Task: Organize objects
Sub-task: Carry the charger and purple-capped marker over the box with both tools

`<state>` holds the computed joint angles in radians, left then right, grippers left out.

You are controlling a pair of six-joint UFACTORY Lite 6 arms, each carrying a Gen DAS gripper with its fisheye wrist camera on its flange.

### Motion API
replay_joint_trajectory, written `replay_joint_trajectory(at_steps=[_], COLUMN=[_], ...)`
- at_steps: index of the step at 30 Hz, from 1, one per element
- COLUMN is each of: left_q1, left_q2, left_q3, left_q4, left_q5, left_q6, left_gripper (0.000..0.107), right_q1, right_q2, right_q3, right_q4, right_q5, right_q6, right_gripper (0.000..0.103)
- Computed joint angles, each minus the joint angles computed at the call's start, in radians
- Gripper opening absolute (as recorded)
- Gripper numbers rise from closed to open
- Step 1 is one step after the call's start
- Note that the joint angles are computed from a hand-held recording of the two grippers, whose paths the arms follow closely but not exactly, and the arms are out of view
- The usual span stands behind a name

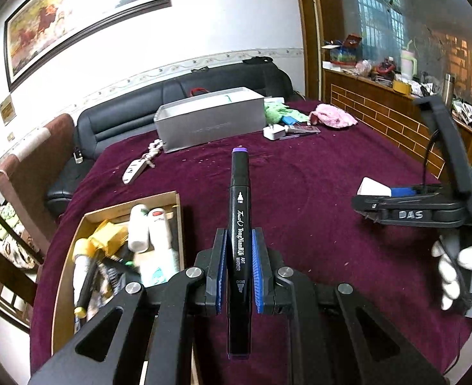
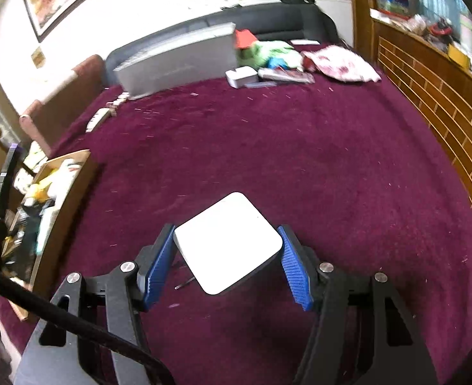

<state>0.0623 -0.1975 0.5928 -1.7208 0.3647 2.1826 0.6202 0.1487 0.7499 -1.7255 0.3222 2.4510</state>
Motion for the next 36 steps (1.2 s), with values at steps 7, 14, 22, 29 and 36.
replay_joint_trajectory(at_steps=[7, 14, 22, 29, 36], left_q1=[0.225, 0.438, 0.694, 0.804, 0.852], left_q2=[-0.013, 0.067, 0.237, 0.413, 0.502], left_q3=[-0.027, 0.0, 0.116, 0.233, 0.288], left_q4=[0.119, 0.175, 0.288, 0.308, 0.373], left_q5=[0.15, 0.278, 0.408, 0.424, 0.463], left_q6=[-0.029, 0.021, 0.016, 0.018, -0.004], left_gripper=[0.012, 0.012, 0.012, 0.012, 0.012], right_q1=[0.147, 0.259, 0.328, 0.352, 0.384], right_q2=[0.003, 0.104, 0.248, 0.378, 0.483], right_q3=[0.122, 0.293, 0.5, 0.664, 0.797], right_q4=[0.262, 0.413, 0.574, 0.71, 0.835], right_q5=[0.043, 0.09, 0.097, 0.068, 0.064], right_q6=[-0.245, -0.407, -0.607, -0.757, -0.896], right_gripper=[0.062, 0.062, 0.062, 0.063, 0.063])
